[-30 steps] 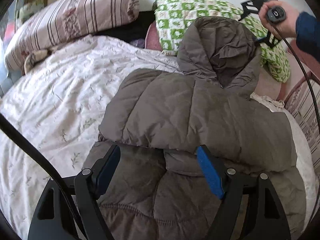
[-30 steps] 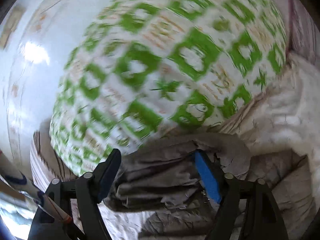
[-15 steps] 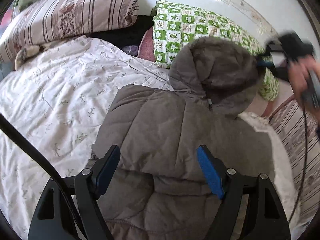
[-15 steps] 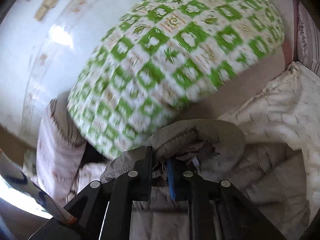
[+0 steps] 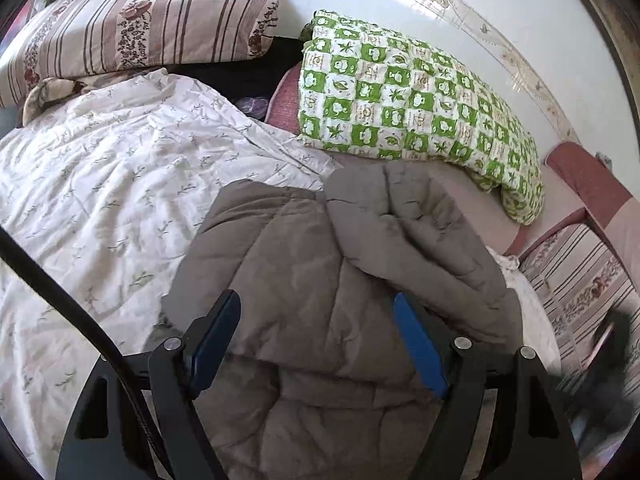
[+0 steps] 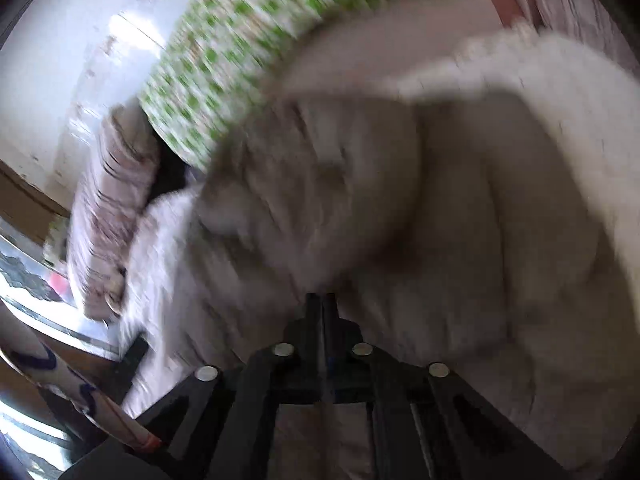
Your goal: Fold large clothes
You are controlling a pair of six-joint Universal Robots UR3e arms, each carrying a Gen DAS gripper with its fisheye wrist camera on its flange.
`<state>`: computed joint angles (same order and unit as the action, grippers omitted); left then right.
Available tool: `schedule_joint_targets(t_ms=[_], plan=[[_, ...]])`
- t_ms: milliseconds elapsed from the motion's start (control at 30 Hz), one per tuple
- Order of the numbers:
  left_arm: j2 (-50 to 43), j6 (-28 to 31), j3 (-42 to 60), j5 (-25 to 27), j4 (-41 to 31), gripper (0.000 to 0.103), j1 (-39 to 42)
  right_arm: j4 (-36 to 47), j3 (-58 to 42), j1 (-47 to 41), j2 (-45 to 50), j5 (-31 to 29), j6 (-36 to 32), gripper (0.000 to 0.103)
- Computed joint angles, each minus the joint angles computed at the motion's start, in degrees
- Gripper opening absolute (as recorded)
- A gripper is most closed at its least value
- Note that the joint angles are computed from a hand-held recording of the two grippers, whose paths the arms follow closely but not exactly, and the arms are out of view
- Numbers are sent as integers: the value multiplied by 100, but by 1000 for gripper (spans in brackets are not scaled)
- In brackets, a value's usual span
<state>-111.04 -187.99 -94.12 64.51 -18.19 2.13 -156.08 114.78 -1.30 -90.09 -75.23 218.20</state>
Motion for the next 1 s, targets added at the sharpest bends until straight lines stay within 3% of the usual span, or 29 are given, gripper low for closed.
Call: schedule_joint_targets(t_ms=[67, 133, 200, 300, 400, 667, 867, 933, 1000], plan=[[-183, 57, 208, 103, -55, 78, -146, -332, 320, 59, 271, -82, 57, 1], [-306, 245, 326, 245, -175, 78, -300, -751, 750, -164, 248, 262, 152, 2], [-380, 338, 387, 338, -198, 78, -359, -492, 562, -93, 28, 75, -60, 2], [-429, 295, 424, 298, -202, 78, -320, -20, -265, 291, -115, -711, -504, 4], [-450, 278, 439, 297, -262, 78, -301, 121, -1183, 497, 164, -965, -865, 4], [-460, 396, 464, 589, -421, 78, -367, 1026, -3485, 824, 2427, -759, -1240, 5], [-519, 458, 498, 674, -443, 78, -414, 574, -3087, 1096, 2796, -1115, -1370, 6], [-509, 505, 495, 702, -444, 78, -446, 768, -3112, 1032, 2602, -973, -1424, 6], [-484, 559, 474, 734, -409, 78, -480, 287, -2585, 834, 2091, -641, -1370, 6]])
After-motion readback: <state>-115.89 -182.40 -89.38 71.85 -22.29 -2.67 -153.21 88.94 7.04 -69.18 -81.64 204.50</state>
